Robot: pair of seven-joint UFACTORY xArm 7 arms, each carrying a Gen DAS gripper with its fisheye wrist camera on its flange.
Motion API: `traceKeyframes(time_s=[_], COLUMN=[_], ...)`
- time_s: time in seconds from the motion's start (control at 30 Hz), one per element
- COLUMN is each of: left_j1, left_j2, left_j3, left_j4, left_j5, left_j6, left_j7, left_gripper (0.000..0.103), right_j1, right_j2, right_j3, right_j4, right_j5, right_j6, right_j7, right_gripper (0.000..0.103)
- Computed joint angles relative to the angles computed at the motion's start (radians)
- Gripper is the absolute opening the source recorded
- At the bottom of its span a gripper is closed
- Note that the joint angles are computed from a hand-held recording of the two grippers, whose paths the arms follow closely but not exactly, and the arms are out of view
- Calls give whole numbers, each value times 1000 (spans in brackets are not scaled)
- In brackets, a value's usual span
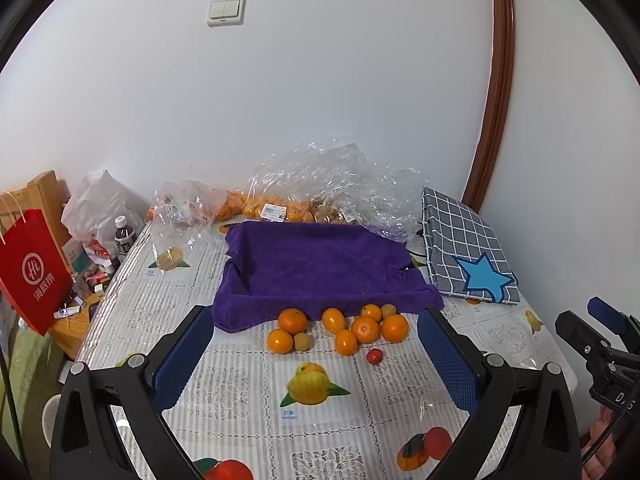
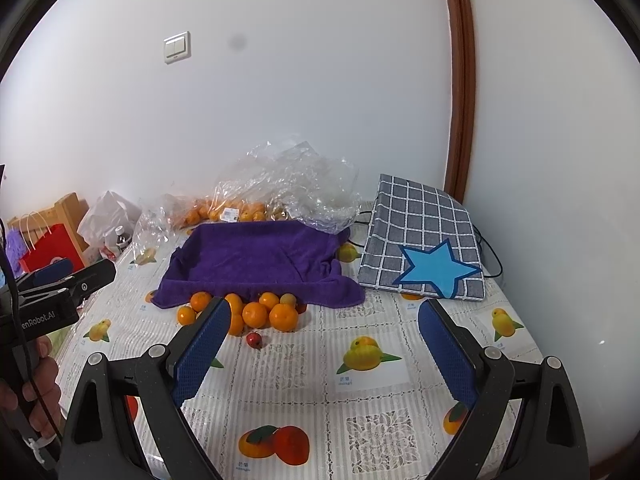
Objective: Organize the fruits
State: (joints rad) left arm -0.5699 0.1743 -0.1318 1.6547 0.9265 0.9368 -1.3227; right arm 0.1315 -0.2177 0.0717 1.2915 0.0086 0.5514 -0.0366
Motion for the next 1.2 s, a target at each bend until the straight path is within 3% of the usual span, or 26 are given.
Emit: traceKeyframes(time_s=[1.07, 1.2], left_j1=[28, 35], left_j2=[-28, -40], left_j3=[-7, -6], left_j4=[-44, -78], left_j5=[1, 23], left_j6=[-20, -42], left_j7=[-38, -65], left_gripper=[103, 103], right_j1=[11, 9], right_j2=[9, 22], right_j3=[3, 6], right_j4=[-6, -9], right_j5=[5, -1], right_j6=[9, 7], right_j7=[-17, -12], right_gripper=[94, 99])
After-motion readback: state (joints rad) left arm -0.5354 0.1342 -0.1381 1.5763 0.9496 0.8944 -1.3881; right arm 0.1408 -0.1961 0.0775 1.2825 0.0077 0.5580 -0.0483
